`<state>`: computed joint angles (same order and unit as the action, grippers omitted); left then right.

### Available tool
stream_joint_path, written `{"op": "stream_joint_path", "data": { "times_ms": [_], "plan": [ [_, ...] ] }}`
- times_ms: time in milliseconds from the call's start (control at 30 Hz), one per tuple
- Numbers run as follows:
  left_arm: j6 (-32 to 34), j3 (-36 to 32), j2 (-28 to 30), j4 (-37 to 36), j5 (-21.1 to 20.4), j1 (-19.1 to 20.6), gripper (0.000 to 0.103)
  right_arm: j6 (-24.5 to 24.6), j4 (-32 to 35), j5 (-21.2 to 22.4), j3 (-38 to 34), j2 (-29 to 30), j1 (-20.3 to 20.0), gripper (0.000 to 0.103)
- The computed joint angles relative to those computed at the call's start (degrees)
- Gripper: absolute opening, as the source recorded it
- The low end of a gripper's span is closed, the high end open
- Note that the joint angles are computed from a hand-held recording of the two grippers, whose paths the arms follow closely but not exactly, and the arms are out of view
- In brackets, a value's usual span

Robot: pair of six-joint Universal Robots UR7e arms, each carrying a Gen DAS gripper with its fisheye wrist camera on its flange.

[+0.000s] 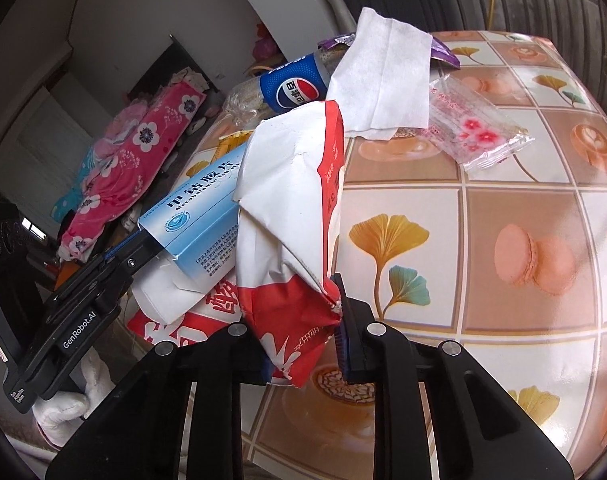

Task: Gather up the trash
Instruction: 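Lift and carry the blue box and red-white bag over the blue wastebasket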

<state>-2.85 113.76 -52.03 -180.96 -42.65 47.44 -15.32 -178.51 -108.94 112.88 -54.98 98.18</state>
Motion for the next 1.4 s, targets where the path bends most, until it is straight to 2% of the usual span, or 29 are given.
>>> {"op": "stream_joint_path", "data": {
  "times_ms": [333, 700, 800, 967, 1067, 1167, 1400],
  "plan": [
    [3.87, 1.43, -1.14, -5.67, 2.03, -2.44, 0.019, -1.41, -2.41, -0.2, 1.28, -1.06, 0.91, 0.019],
    [6.72, -0.44, -2.23, -10.57, 1.3, -4.17, 0.019, -1.91, 0.63, -1.33, -0.41, -2.92, 1.25, 0.016],
    [7.56, -1.79, -2.4, -11.03, -0.16, -4.21, 0.019, -2.59, 1.3, -1.94, -0.99, -3.96, 1.52, 0.016],
    [9.34, -5.54, -2.48, -10.05, -5.27, -3.73, 0.019, -3.74, 1.24, -4.85, -2.11, -6.28, 2.24, 0.016],
    [10.28, -8.93, -1.79, -7.8, -10.06, -3.21, 0.019, -3.87, 0.2, -6.81, -1.99, -8.64, 2.41, 0.016],
    [10.31, -13.46, -0.17, -3.32, -15.45, -2.63, 0.019, -4.11, -1.58, -8.96, -1.47, -11.22, 2.42, 0.016],
    [11.46, -26.49, 7.97, 8.96, -27.72, -2.63, 0.019, -4.3, -5.92, -15.45, 1.04, -17.93, 0.81, 0.016]
  ]
}}
